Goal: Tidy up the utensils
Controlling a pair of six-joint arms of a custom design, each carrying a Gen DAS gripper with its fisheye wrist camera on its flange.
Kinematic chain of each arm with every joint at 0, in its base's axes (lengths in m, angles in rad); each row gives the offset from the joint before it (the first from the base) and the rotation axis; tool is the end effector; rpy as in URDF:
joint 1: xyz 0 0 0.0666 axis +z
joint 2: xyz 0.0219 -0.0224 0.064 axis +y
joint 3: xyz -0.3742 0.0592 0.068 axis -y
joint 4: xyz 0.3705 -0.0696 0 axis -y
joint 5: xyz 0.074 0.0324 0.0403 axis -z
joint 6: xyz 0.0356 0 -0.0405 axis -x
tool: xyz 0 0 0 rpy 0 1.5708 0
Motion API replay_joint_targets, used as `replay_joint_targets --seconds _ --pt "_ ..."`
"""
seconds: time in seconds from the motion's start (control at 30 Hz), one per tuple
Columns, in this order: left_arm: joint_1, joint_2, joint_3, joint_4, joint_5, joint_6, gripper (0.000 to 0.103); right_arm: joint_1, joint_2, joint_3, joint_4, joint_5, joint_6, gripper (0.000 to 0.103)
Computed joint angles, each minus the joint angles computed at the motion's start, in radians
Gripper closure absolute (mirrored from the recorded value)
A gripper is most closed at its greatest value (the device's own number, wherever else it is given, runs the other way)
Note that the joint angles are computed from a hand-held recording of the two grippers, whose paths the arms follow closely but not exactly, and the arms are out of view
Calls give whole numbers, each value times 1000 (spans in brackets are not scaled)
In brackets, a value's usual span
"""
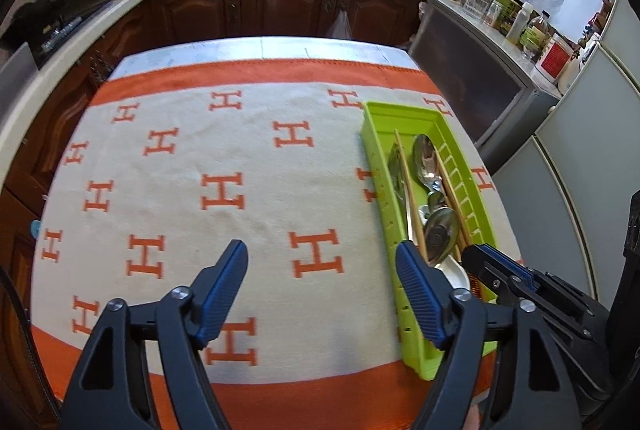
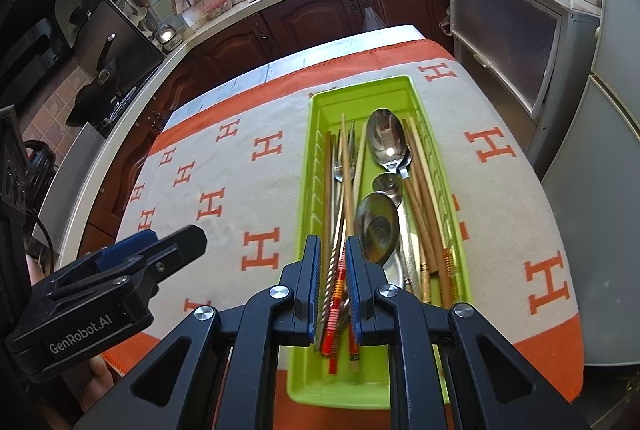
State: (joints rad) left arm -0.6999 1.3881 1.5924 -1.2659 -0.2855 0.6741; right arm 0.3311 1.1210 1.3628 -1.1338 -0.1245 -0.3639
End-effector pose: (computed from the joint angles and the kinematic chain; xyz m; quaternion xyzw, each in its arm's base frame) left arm 0.3398 -0.2736 0.4916 -0.0235 0.9583 -0.0517 0.2801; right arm 0.3284 0.1171 0.5006 -0.0053 0.9413 0.1683 0.2924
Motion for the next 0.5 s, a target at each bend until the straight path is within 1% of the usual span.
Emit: replay_joint_targets --seconds 0.1,0.13,0.23,0.27,0.33,0.43,0.5 --pt "-3 -34 -8 -21 -66 -3 21 31 -7 13 -11 9 -12 88" --pt "-3 -42 -8 -28 -85 -5 17 50 -10 19 -12 22 -22 88" --pt "-9 -78 -11 -56 -176 -1 8 101 -10 44 -18 50 -45 86" --pt "-11 -93 -13 -65 -202 3 7 121 -10 54 -19 57 -50 85" --pt "-9 -117 -17 -80 -225 11 4 163 -8 76 -23 80 -60 84" --pt "-5 -138 -11 -123 -237 29 4 214 3 124 -40 95 -71 80" --pt "-2 -150 -5 -147 -244 38 4 250 11 160 -51 121 -74 76"
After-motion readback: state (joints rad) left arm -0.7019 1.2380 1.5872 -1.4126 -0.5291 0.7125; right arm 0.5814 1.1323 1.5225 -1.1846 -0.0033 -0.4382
